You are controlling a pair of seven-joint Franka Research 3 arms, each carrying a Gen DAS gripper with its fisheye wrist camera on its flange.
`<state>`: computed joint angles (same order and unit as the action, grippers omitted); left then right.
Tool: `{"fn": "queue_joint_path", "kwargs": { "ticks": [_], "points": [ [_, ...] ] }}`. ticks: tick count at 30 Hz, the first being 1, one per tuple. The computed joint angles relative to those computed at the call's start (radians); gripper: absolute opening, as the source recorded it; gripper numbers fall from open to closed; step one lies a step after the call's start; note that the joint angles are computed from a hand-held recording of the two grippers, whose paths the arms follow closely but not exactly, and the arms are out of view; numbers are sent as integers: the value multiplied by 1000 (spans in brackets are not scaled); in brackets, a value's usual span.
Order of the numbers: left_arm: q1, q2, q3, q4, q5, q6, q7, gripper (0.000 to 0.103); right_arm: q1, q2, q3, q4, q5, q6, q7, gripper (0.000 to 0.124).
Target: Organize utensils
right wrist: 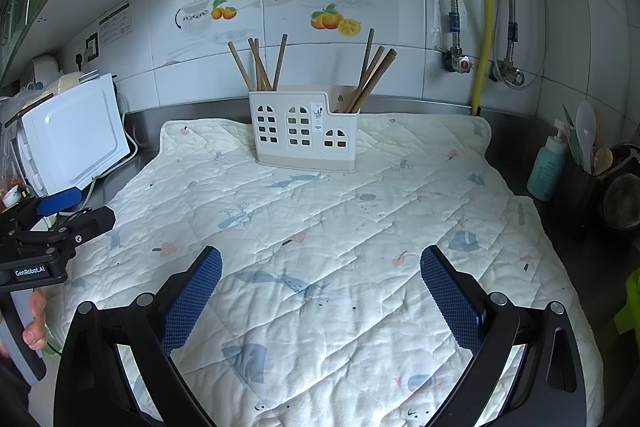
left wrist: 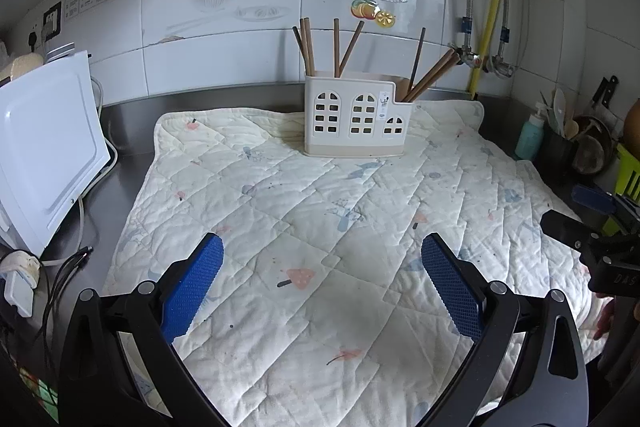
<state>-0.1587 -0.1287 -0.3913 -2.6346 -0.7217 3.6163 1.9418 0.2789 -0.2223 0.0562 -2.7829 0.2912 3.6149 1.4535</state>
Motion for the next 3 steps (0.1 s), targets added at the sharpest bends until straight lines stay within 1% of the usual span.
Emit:
{"fn": "queue_joint_path", "kwargs": {
  "ticks": [3],
  "points": [
    [1, 2, -5, 3, -16, 0, 18, 98, -3, 2, 6, 1, 11, 3, -6, 96]
  ]
}}
